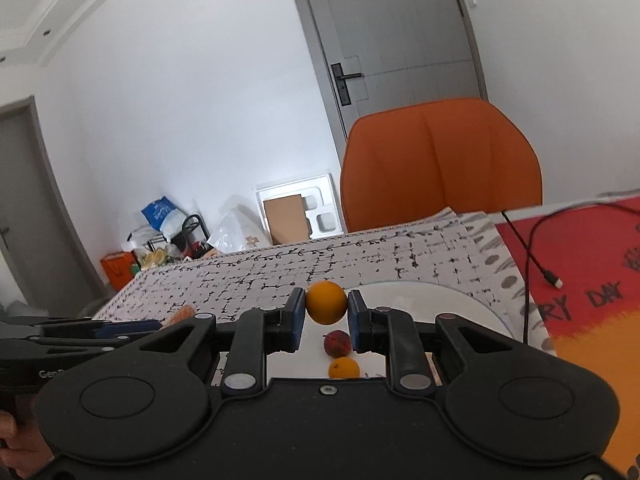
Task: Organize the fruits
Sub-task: 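Carry the pomelo segment and small orange over the white bowl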
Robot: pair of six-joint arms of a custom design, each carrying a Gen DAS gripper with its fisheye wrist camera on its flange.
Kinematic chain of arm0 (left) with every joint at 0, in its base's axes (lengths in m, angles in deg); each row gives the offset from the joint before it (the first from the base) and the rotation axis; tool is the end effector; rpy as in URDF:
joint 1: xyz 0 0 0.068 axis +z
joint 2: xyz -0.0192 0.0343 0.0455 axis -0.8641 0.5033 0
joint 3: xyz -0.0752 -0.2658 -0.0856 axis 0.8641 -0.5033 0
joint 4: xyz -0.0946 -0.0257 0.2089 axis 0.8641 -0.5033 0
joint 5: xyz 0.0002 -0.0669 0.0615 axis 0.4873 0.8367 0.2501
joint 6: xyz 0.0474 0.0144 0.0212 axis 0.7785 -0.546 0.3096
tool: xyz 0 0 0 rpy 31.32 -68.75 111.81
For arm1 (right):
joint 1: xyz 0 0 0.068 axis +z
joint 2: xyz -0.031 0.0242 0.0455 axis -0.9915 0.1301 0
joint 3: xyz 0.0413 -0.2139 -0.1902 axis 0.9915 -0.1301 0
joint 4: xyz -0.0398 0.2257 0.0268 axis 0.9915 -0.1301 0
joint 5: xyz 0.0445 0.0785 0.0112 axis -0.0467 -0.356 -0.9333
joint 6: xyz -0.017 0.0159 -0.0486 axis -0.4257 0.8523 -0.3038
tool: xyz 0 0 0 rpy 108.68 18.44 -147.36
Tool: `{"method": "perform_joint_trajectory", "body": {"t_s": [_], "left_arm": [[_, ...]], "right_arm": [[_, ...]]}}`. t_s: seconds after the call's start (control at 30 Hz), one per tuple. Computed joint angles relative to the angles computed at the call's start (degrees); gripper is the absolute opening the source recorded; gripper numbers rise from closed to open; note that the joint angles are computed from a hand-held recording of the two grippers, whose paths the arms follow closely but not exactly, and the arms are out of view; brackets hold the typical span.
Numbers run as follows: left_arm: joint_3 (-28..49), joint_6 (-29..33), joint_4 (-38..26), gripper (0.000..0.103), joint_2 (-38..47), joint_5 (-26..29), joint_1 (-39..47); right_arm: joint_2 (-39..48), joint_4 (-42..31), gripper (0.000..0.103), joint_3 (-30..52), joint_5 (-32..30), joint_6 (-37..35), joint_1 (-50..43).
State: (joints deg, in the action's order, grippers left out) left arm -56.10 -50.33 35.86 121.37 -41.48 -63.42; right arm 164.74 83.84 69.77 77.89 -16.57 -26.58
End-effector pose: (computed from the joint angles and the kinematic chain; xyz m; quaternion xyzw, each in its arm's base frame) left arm 0.2472 -0.0334 0.1176 0.2386 0.8395 -0.1949 0.4476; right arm 0.1671 0.2018 0.0787 0.0916 0.8231 0.1152 0.5484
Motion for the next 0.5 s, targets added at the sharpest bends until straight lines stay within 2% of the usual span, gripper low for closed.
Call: {"method": "perform_joint_trajectory", "body": {"t_s": [0.1, 0.3, 0.43, 0.5], "left_arm": [[0.55, -1.21, 0.94, 0.033, 0.89, -1.87, -2.92], [2.24, -2.40, 2.33, 0.033, 4.31, -4.28, -6.80], [3.52, -2.66, 2.66, 0.033, 6.20, -5.49, -9.12], [4.17, -2.94, 2.69, 0.033, 6.99, -6.20, -10.50]], "right_arm": [[1.89, 5.07, 0.021, -1.87, -2.57, 0.90, -1.29], [2.38, 3.19, 0.021, -1.95, -1.37, 2.63, -1.74], [4.30, 7.31, 0.022, -3.89, -3.87, 4.27, -3.60], [4.88, 8.04, 0.028, -4.02, -5.78, 4.27, -4.43]]}}
